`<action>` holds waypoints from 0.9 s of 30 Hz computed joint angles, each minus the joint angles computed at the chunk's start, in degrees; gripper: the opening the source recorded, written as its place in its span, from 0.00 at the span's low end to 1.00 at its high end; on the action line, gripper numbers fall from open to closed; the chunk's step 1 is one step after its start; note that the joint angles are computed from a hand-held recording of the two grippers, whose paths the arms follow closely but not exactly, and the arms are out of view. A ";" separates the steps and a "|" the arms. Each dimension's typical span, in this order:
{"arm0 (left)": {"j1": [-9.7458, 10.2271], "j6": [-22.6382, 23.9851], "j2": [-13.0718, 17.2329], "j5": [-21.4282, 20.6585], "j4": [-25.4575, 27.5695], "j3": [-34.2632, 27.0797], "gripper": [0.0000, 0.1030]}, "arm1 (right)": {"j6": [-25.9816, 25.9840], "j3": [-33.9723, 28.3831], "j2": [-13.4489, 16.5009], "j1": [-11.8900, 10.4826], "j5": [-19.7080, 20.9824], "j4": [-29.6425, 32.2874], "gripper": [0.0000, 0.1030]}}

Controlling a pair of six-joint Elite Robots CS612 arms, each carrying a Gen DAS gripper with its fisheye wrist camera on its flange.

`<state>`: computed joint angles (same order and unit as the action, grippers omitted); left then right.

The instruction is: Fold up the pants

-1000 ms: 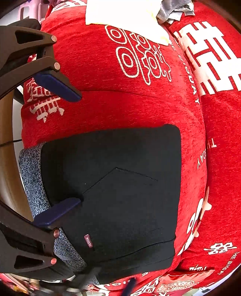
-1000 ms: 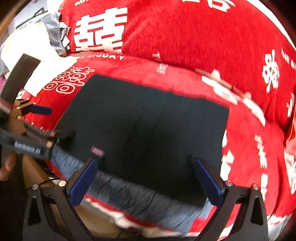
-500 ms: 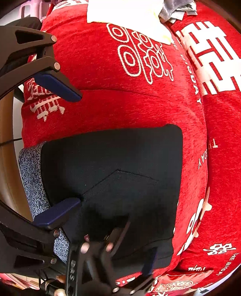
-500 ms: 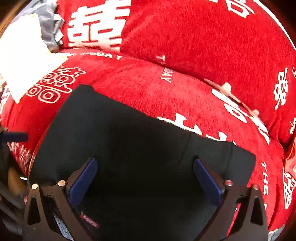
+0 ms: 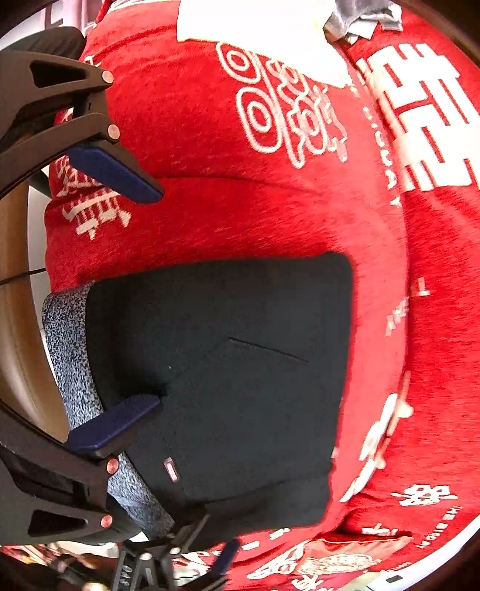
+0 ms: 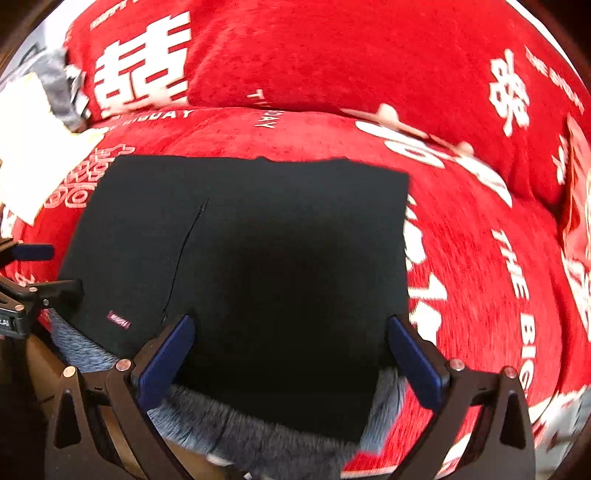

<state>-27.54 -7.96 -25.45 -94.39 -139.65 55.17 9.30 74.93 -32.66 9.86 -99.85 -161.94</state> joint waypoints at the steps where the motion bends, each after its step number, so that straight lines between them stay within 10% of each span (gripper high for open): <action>1: 0.08 -0.36 -0.22 0.01 -0.94 0.41 1.00 | 0.62 0.43 -0.35 0.35 -1.22 -0.49 1.00; 7: 0.30 -2.11 0.87 0.27 2.26 -0.93 1.00 | -3.53 3.43 -1.41 2.45 -0.15 -10.21 1.00; 12: 0.34 -1.42 1.17 -0.39 1.67 -1.03 1.00 | -2.67 0.52 0.54 1.93 4.63 -0.42 1.00; 16: 1.28 -1.98 1.36 -3.61 3.39 -2.22 1.00 | -2.47 2.49 -0.74 1.53 6.09 -4.93 1.00; 22: 2.71 -6.58 2.36 -8.95 2.74 -4.41 1.00 | 2.60 6.29 -3.23 0.50 -0.89 -8.17 1.00; 27: 0.83 -3.85 5.82 -2.75 5.81 -12.79 1.00 | 4.54 6.02 -2.91 0.26 0.23 -6.93 1.00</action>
